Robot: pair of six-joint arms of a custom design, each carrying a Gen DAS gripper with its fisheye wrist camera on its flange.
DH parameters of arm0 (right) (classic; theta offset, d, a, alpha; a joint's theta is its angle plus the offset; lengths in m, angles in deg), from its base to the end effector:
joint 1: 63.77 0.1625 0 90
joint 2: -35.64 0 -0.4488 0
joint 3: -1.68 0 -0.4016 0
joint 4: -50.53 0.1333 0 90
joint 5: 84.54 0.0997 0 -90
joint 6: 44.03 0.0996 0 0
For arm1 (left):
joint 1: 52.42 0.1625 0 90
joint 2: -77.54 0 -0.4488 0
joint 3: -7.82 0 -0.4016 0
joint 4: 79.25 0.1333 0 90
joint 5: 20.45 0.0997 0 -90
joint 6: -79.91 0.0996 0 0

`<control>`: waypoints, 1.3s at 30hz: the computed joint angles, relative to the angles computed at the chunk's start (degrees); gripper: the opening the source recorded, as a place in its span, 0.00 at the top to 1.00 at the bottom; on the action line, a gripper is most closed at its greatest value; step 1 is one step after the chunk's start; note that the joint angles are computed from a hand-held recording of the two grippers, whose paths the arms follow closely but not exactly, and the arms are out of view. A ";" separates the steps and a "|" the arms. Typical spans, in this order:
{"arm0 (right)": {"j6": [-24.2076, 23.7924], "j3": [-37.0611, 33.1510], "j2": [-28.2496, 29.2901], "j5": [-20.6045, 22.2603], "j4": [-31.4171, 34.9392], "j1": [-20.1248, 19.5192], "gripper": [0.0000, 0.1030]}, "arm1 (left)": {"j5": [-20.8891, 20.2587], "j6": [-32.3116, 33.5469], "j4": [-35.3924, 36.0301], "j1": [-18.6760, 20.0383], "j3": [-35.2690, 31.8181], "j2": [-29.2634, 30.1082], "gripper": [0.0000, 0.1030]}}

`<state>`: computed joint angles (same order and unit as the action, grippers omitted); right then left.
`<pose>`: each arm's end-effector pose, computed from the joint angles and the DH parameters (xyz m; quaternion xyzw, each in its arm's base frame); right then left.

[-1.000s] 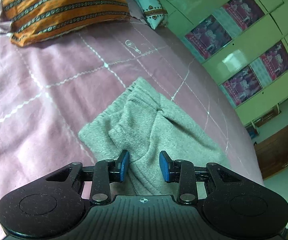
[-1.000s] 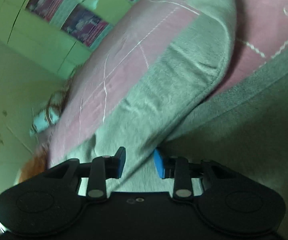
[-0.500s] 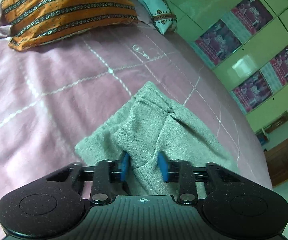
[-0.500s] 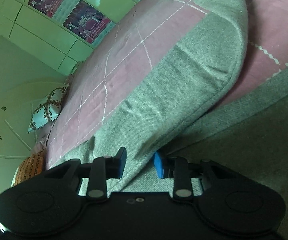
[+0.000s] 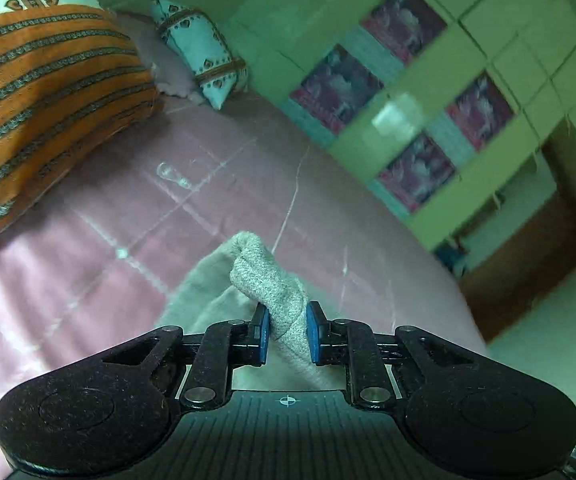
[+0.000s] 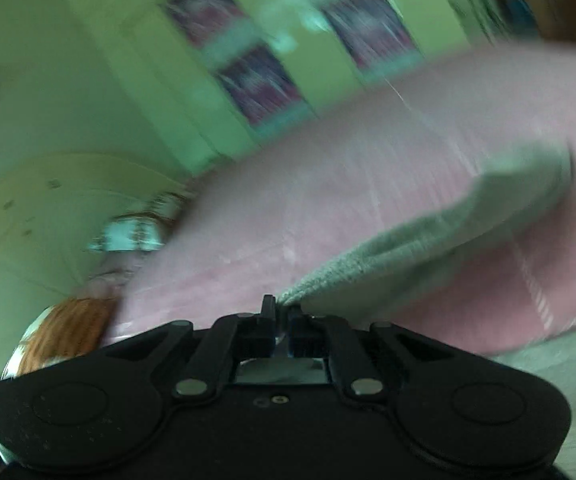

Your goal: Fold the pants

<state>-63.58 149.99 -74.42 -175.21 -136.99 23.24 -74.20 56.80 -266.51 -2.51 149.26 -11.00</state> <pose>0.1164 -0.3045 0.3703 0.1223 -0.8605 0.4839 0.1016 -0.0984 -0.4153 0.3031 0.0138 0.8877 -0.4565 0.0574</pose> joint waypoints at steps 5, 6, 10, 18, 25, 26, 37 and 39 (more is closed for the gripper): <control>-1.93 10.47 -4.28 -5.30 7.08 -9.62 1.00 | 0.69 -8.34 10.49 3.73 4.98 -1.34 0.81; 0.61 11.40 -3.97 -3.55 6.97 -12.69 1.00 | 0.74 -8.81 6.11 3.59 6.56 -1.01 0.81; 6.41 13.33 -3.35 -0.72 -2.27 -13.88 0.87 | 2.75 -8.75 5.99 2.29 6.67 -0.50 0.81; 7.90 9.34 -0.60 -5.35 -0.19 -7.22 1.00 | 4.30 -6.33 5.93 -0.81 6.05 -2.44 0.81; 5.04 10.65 -2.31 -7.97 2.65 -5.88 1.00 | 6.98 -8.55 13.38 -1.06 7.87 -4.73 0.81; 6.12 11.03 -0.97 -8.30 2.74 -7.39 1.00 | 7.17 -9.81 11.81 -1.38 8.50 -4.79 0.81; 1.48 11.75 -22.74 -1.07 11.43 -14.36 0.87 | 27.59 -44.77 40.94 -22.84 11.57 -7.50 0.64; 0.70 9.84 -18.71 -1.63 8.13 -15.02 0.87 | 27.92 -49.77 44.06 -24.73 10.43 -1.57 0.64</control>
<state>-62.88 159.83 -93.13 -176.84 -128.86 8.22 -46.29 7.04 -222.45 -27.24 159.69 -12.57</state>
